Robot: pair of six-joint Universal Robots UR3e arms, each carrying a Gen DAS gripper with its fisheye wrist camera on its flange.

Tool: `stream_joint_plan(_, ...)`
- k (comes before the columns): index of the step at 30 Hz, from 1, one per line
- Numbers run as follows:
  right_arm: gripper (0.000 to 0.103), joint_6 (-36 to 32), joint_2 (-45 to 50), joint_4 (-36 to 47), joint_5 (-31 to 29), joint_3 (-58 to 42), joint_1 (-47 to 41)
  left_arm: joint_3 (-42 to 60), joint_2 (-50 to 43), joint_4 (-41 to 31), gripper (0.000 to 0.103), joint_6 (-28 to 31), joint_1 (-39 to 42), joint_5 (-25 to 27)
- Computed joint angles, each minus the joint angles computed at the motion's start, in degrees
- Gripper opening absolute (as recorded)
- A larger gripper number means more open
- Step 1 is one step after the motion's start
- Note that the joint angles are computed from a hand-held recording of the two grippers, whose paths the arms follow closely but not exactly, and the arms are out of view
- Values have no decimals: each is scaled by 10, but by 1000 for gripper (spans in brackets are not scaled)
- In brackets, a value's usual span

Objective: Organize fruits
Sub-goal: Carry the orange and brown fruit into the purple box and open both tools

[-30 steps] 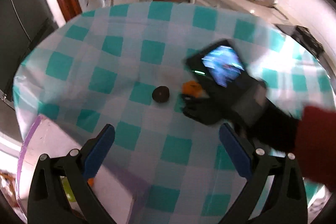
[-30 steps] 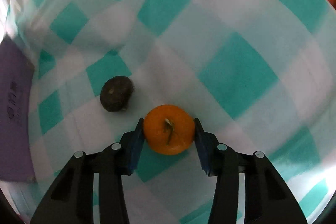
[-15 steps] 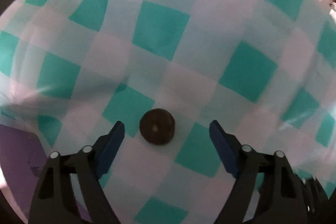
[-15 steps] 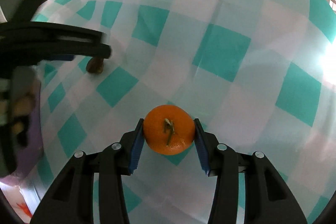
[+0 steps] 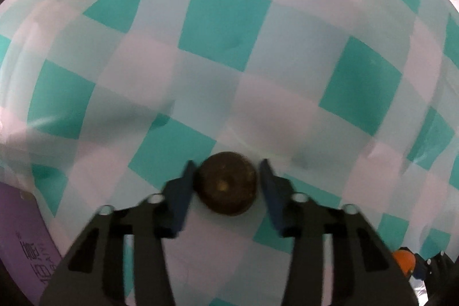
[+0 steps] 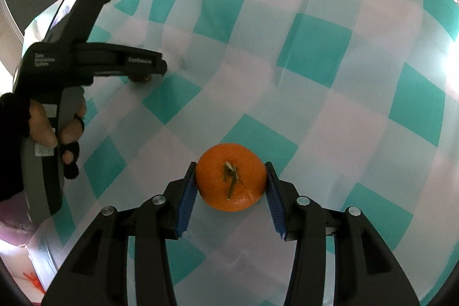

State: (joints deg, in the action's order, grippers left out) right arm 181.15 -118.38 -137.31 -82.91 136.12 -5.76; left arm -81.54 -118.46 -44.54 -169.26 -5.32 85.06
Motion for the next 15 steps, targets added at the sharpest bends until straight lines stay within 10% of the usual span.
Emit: stream_joint_plan(15,46,70,103,15,-47,-94,49,-54,83,-60,40,88,23,-32)
